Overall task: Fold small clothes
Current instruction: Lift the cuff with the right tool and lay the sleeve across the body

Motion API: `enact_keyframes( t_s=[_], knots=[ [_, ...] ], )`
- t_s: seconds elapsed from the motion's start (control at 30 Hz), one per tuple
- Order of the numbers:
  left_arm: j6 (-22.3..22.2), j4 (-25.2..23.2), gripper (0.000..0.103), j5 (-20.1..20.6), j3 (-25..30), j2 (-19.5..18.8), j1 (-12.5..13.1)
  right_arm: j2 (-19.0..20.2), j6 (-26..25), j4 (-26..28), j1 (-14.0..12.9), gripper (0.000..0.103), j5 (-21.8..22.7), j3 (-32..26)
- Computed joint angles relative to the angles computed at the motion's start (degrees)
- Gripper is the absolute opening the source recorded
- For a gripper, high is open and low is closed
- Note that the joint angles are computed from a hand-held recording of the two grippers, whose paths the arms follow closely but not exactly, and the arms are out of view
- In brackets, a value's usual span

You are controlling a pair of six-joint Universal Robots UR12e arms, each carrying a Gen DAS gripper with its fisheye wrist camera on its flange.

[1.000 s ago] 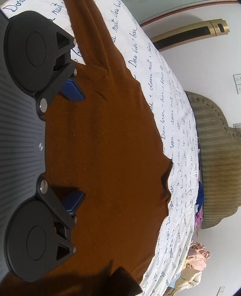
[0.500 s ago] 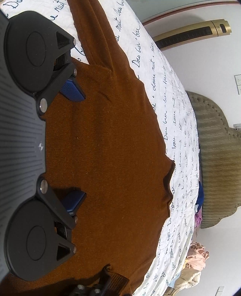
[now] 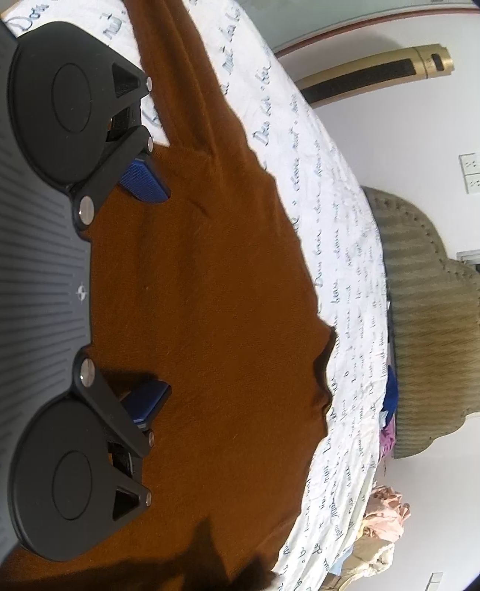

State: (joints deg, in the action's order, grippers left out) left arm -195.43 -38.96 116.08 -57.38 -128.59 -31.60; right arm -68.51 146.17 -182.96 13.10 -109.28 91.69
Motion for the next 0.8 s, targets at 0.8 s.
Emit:
enact_keyframes(
  t_s=[0.8],
  knots=[
    [-0.4,0.8,0.103,2.5,-2.5,1.6,0.6,4.8,30.8,13.1,-1.5,0.014,20.9,-16.0]
  ],
)
